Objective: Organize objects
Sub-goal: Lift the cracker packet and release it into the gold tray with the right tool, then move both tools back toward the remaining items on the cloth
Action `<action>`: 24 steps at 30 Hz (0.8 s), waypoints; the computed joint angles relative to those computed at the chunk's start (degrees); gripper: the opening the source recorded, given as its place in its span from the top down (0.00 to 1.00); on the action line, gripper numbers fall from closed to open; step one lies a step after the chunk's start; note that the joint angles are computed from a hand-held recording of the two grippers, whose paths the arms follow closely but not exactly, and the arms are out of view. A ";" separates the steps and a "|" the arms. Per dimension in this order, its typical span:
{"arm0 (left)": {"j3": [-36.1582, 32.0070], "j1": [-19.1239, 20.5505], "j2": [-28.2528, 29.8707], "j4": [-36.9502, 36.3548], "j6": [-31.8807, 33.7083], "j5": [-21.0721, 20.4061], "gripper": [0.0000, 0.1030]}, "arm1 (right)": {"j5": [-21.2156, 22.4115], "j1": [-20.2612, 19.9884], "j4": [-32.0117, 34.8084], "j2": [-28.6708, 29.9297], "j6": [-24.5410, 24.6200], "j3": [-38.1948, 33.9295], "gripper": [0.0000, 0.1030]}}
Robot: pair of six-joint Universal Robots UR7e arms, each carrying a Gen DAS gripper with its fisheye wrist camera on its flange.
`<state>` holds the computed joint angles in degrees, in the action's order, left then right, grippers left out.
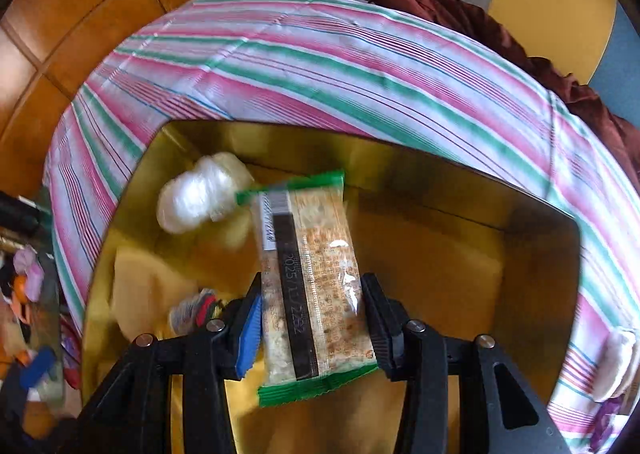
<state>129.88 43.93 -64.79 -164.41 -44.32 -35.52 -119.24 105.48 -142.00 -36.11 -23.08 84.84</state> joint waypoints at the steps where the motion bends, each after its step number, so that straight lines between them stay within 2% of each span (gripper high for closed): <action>1: -0.06 -0.06 0.14 0.24 -0.01 0.12 0.33 | 0.68 -0.14 -0.43 -0.02 0.06 0.25 0.51; 5: -0.17 -0.51 0.61 1.02 -0.37 0.90 0.28 | 2.47 -0.62 -2.57 -1.39 -0.63 1.92 0.48; 12: -0.68 -1.95 1.19 2.48 -0.39 3.70 0.28 | 6.98 -1.41 -8.24 -9.61 -3.03 10.14 0.47; 19: -1.73 -4.15 2.73 2.96 1.41 4.26 0.27 | 9.16 -3.54 -11.86 -18.34 -5.47 18.12 0.47; 24: -3.26 -6.12 4.63 3.92 4.22 5.22 0.25 | 8.74 -6.06 -14.33 -24.12 -6.67 22.71 0.47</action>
<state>126.61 37.82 -60.16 -160.48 -40.10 -30.30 -110.50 99.42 -156.33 -60.23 -29.75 107.55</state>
